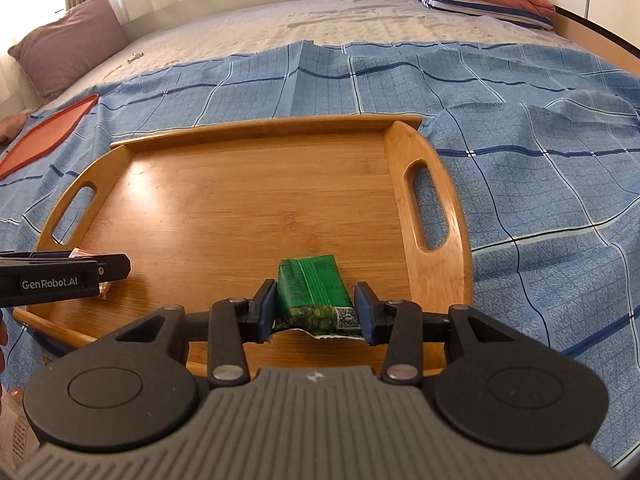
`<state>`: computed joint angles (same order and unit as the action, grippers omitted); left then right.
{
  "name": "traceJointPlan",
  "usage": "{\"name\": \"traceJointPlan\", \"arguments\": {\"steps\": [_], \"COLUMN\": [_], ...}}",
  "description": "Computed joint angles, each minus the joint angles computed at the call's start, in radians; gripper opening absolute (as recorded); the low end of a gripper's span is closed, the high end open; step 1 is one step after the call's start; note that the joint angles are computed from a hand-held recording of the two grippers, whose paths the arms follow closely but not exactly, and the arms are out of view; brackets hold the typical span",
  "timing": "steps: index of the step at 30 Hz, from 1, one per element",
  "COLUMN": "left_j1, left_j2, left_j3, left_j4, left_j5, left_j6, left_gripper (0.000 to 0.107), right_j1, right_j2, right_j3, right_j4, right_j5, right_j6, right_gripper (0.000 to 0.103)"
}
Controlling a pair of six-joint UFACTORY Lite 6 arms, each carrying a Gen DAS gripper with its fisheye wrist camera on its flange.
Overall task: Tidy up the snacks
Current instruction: 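Carry the red wafer pack and green pouch over the wooden tray with both tools, then open both tools to drop the packs onto the tray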
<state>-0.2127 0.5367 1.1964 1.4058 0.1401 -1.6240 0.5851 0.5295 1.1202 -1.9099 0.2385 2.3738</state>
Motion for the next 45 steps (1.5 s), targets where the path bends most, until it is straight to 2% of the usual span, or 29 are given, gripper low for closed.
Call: {"name": "traceJointPlan", "arguments": {"steps": [7, 17, 18, 20, 25, 28, 30, 35, 39, 45], "left_j1": [-0.016, -0.025, -0.023, -0.018, -0.001, -0.004, -0.012, -0.025, -0.024, -0.015], "left_j2": [0.001, -0.001, -0.002, -0.005, -0.043, -0.103, -0.156, -0.310, -0.447, -0.656], "left_j3": [-0.010, -0.012, -0.013, -0.017, -0.050, -0.107, -0.160, -0.313, -0.447, -0.624], "left_j4": [0.131, 0.105, 0.106, 0.092, 0.127, 0.306, 0.441, 0.757, 0.987, 1.213], "left_j5": [0.022, 0.035, 0.034, 0.026, 0.003, 0.003, 0.014, 0.022, 0.020, -0.005], "left_j6": [-0.112, -0.091, -0.091, -0.085, -0.105, -0.259, -0.380, -0.669, -0.897, -1.128], "left_gripper": [0.065, 0.068, 0.070, 0.082, 0.088, 0.092, 0.094, 0.095, 0.096, 0.096], "right_j1": [0.008, 0.011, 0.009, 0.006, 0.007, 0.010, 0.016, 0.038, 0.069, 0.135], "right_j2": [0.013, 0.012, 0.010, 0.004, -0.025, -0.070, -0.109, -0.200, -0.257, -0.332], "right_j3": [0.011, 0.007, 0.002, -0.008, -0.038, -0.082, -0.117, -0.195, -0.250, -0.332], "right_j4": [0.042, 0.013, -0.013, -0.068, -0.127, -0.201, -0.223, -0.142, -0.026, 0.050], "right_j5": [0.007, 0.013, 0.013, 0.010, 0.019, 0.028, 0.039, 0.059, 0.088, 0.160], "right_j6": [-0.047, -0.023, 0.004, 0.062, 0.129, 0.211, 0.242, 0.185, 0.094, 0.045], "right_gripper": [0.047, 0.050, 0.052, 0.061, 0.070, 0.076, 0.085, 0.091, 0.103, 0.103]}}
